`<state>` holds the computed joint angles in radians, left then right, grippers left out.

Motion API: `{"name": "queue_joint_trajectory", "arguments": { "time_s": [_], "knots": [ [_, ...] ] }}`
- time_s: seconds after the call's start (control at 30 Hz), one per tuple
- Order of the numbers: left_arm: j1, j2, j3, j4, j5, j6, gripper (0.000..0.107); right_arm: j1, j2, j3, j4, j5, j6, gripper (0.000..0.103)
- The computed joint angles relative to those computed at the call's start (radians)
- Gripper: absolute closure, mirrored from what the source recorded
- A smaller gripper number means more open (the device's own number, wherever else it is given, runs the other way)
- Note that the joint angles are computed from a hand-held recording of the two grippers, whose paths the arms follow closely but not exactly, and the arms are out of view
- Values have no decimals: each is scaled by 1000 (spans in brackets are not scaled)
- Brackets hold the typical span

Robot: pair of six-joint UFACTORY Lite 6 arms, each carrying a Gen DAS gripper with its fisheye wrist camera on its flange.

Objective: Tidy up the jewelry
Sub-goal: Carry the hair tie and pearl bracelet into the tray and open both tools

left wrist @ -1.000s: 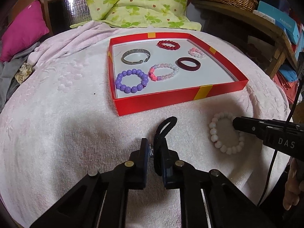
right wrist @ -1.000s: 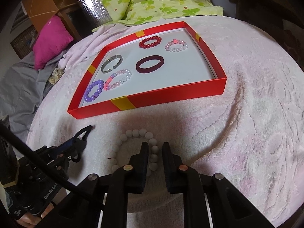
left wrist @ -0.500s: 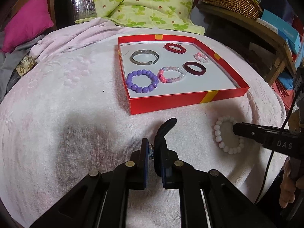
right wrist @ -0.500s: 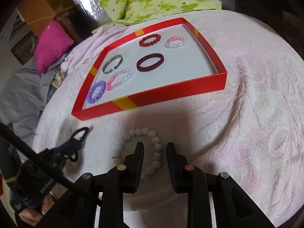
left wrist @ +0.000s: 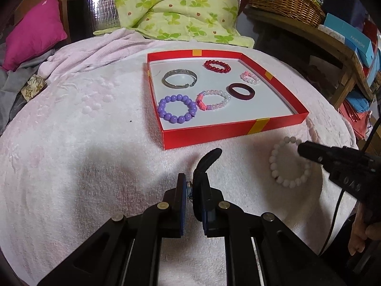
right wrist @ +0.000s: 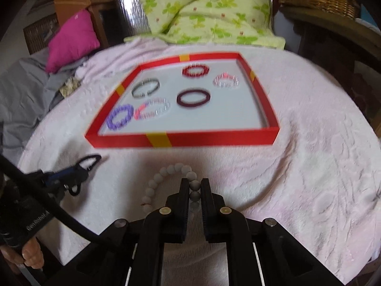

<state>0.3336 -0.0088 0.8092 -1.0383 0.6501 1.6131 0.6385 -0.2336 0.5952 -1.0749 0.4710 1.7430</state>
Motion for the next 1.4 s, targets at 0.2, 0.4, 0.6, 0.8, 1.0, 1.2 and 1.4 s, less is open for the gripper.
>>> {"name": "queue_joint_trajectory", "arguments": {
  "time_s": [0.2,0.4,0.6,0.8,1.0,1.2,1.4],
  "knots": [
    [17,-29,-8,-33,15,35,95,34,-94,-28,-89,41,97,92],
    [38,-76,-19,-80,56,79,95,70,-162,-47,-194,88,195,92],
    [38,-99,-12,-129,80,94,95,92,-252,-72,-268,129,269,92],
    [-11,-109,-2,-189,76,122,95,-1,-292,-60,-273,58,249,92],
    [-92,-68,50,-248,33,142,95,-180,-251,-8,-301,-89,222,92],
    [-134,193,364,-176,78,-36,96,-368,-118,87,-361,-291,261,92],
    [-232,422,649,-50,66,-227,96,-442,10,172,-565,-420,472,92]
  ]
}}
